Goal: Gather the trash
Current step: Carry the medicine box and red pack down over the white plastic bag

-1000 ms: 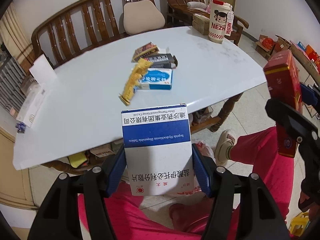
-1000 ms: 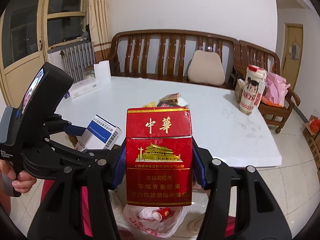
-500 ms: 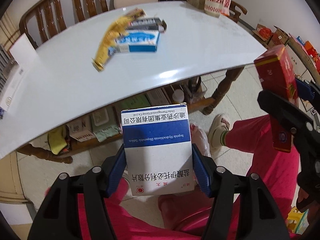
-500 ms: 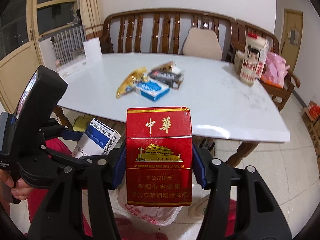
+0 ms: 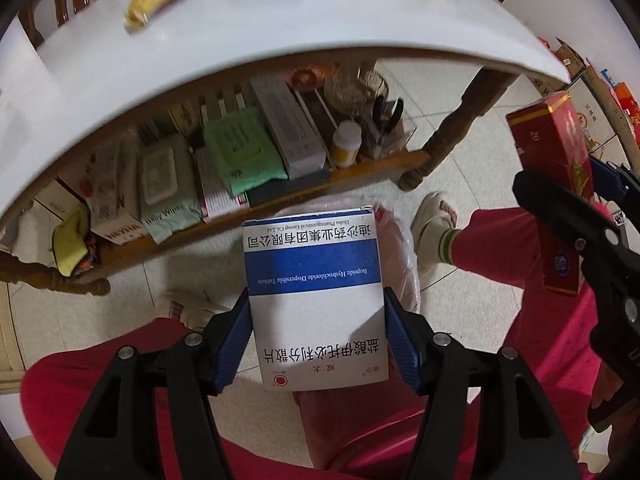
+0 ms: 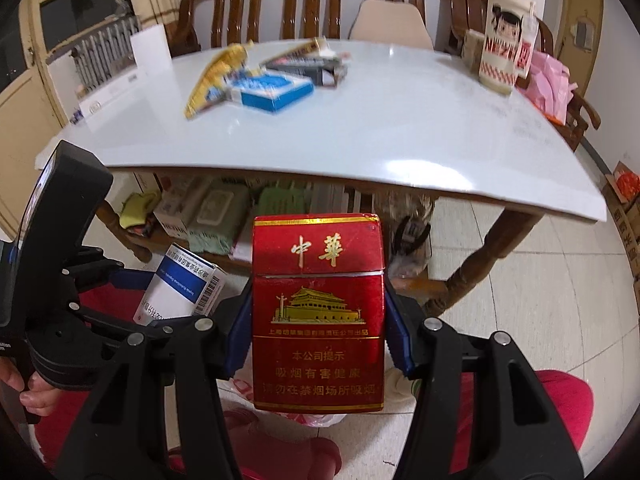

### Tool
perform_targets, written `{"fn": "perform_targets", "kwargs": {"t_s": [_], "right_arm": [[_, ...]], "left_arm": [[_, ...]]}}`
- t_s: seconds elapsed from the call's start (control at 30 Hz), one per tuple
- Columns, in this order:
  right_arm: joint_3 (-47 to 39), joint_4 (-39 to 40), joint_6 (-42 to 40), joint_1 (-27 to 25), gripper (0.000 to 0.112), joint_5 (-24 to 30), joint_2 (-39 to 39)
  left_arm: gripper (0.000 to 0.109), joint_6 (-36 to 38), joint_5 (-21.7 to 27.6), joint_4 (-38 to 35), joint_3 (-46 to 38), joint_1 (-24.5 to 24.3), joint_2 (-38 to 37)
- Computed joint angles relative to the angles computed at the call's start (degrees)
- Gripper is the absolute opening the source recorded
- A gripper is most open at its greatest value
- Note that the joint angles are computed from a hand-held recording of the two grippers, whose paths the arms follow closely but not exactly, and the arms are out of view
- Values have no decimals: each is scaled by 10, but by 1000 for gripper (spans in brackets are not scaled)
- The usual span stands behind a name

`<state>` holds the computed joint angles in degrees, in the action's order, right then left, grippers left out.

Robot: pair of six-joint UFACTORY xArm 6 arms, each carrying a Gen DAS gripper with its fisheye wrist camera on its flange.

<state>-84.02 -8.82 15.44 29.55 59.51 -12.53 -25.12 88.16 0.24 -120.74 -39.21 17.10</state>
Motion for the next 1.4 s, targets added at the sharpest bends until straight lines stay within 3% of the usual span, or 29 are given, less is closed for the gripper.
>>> {"fn": "perform_targets", "kwargs": {"t_s": [0.3, 0.7, 1.4], "right_arm": [[29, 25, 3, -17, 55, 3, 31], [39, 50, 2, -30, 55, 18, 95], [12, 99, -19, -51, 55, 53, 190]], "left_arm": [[61, -13, -37, -61, 76, 24, 3], [61, -11, -40, -104, 120, 41, 34], [61, 8, -12, -141, 100, 54, 110]]}}
